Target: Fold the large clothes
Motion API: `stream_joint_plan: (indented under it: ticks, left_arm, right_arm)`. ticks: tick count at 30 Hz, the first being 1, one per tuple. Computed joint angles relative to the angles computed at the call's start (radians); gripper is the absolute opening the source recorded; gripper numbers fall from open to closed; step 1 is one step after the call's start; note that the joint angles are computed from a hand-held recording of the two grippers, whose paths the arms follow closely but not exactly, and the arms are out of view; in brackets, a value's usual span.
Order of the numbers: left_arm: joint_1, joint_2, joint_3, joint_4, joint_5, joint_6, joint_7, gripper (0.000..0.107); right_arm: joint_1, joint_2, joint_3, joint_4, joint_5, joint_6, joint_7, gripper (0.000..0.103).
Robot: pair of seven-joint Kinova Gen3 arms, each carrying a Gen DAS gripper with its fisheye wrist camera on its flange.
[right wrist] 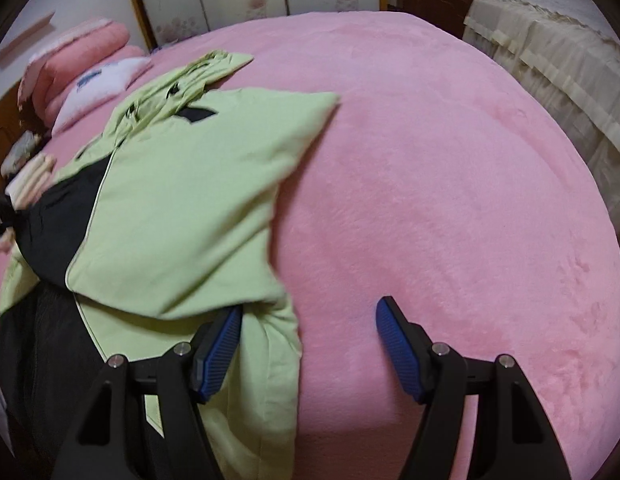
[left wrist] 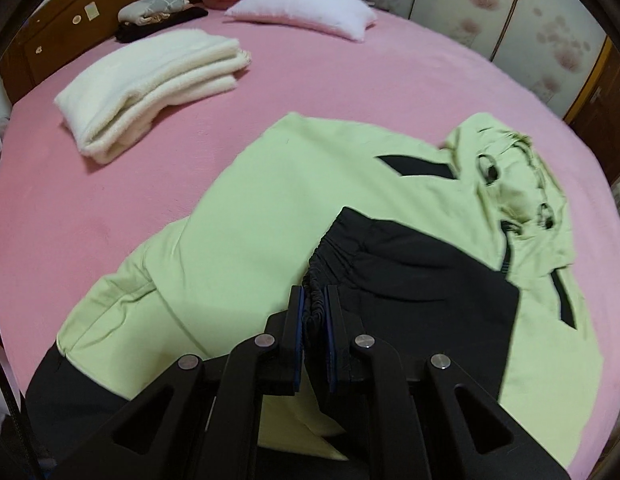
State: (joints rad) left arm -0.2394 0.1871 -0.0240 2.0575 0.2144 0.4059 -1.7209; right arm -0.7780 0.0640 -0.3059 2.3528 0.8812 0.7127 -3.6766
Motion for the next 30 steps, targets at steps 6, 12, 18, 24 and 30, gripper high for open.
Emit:
stream_joint_plan:
  ticks: [6, 12, 18, 24, 30]
  left_arm:
    - [-0.021, 0.006, 0.051, -0.040, 0.064, 0.018, -0.105, 0.007]
    - [0.017, -0.003, 0.051, -0.082, 0.073, 0.044, -0.117, 0.007]
    - [0.025, 0.009, 0.069, -0.103, 0.056, 0.077, -0.122, 0.007]
    - [0.220, 0.071, -0.096, -0.095, -0.176, 0.045, 0.047, 0.010]
    - [0.051, 0.091, -0.001, -0.122, -0.152, 0.089, 0.048, 0.017]
  right_arm:
    - [0.006, -0.006, -0.011, -0.039, 0.062, 0.005, 0.142, 0.062]
    - [0.117, 0.033, -0.038, -0.096, 0.060, -0.057, 0.348, 0.013]
    - [0.014, 0.016, 0.074, -0.072, -0.042, -0.012, 0.176, 0.009]
    - [0.052, 0.015, 0.041, -0.079, -0.185, -0.022, 0.172, 0.011]
    - [0.067, -0.071, 0.013, -0.084, -0.315, -0.022, 0.274, 0.014]
